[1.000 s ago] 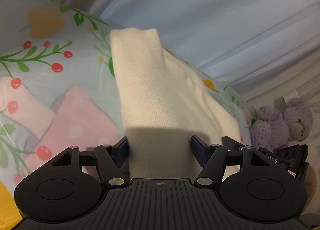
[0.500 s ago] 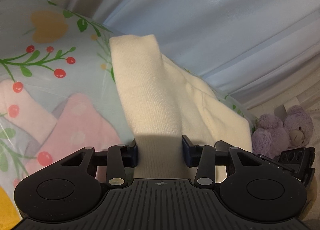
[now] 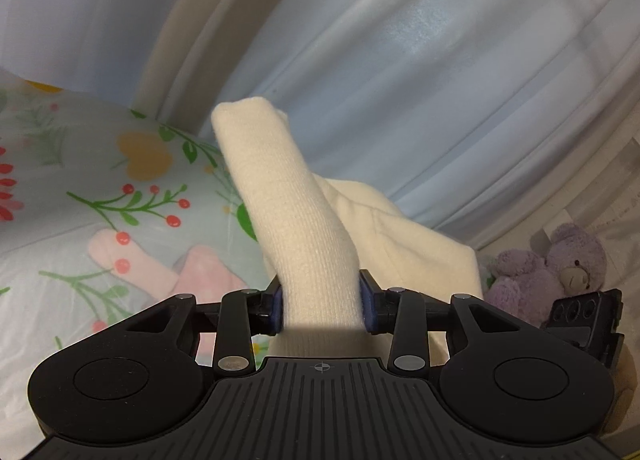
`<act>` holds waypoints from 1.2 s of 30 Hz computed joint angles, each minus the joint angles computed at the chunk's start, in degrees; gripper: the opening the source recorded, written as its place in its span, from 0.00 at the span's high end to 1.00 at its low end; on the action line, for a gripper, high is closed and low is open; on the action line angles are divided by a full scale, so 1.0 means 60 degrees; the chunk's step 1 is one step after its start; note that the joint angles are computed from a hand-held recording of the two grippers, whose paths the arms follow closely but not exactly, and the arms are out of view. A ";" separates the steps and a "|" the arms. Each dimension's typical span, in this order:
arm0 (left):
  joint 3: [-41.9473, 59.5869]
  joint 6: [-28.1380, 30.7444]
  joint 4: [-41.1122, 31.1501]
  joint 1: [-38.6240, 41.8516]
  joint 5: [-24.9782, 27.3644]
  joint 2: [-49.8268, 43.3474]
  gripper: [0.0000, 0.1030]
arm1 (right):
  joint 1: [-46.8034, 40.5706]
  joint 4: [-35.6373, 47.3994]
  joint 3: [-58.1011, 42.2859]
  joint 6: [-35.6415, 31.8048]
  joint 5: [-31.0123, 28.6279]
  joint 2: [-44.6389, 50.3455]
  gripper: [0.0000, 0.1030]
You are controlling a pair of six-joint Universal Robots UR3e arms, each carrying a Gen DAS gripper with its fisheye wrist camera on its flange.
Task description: Fold small clothes
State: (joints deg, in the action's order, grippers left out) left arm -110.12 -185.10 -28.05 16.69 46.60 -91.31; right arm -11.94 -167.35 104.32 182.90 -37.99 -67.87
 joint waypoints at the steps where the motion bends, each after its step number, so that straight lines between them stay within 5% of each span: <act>1: -0.0222 0.0166 -0.0230 0.0134 0.0107 0.0347 0.61 | 0.0163 0.0018 0.0010 0.0017 -0.0027 0.0016 0.66; 10: -0.2116 0.1119 -0.1480 0.1144 0.1083 0.2285 0.59 | 0.1428 -0.0015 0.0184 -0.0008 -0.0810 0.0479 0.65; 16: -0.3334 0.1146 -0.2025 0.2127 0.0919 0.4030 0.57 | 0.1248 -0.0293 0.1271 0.0770 -0.2081 -0.0449 0.43; 21: -0.3972 0.3065 -0.5870 0.3884 -0.0219 0.7174 0.50 | 0.0186 -0.0387 0.3938 0.0462 -0.1309 -0.2709 0.37; 27: -0.4186 0.5020 -0.9683 0.4734 -0.0517 0.9429 0.44 | -0.0885 0.0862 0.6247 -0.0382 0.0212 -0.4570 0.32; 36: -0.4843 0.4361 -0.7874 0.3374 0.0560 0.9872 0.32 | 0.0241 -0.2292 0.5925 0.1480 -0.0384 -0.2357 0.35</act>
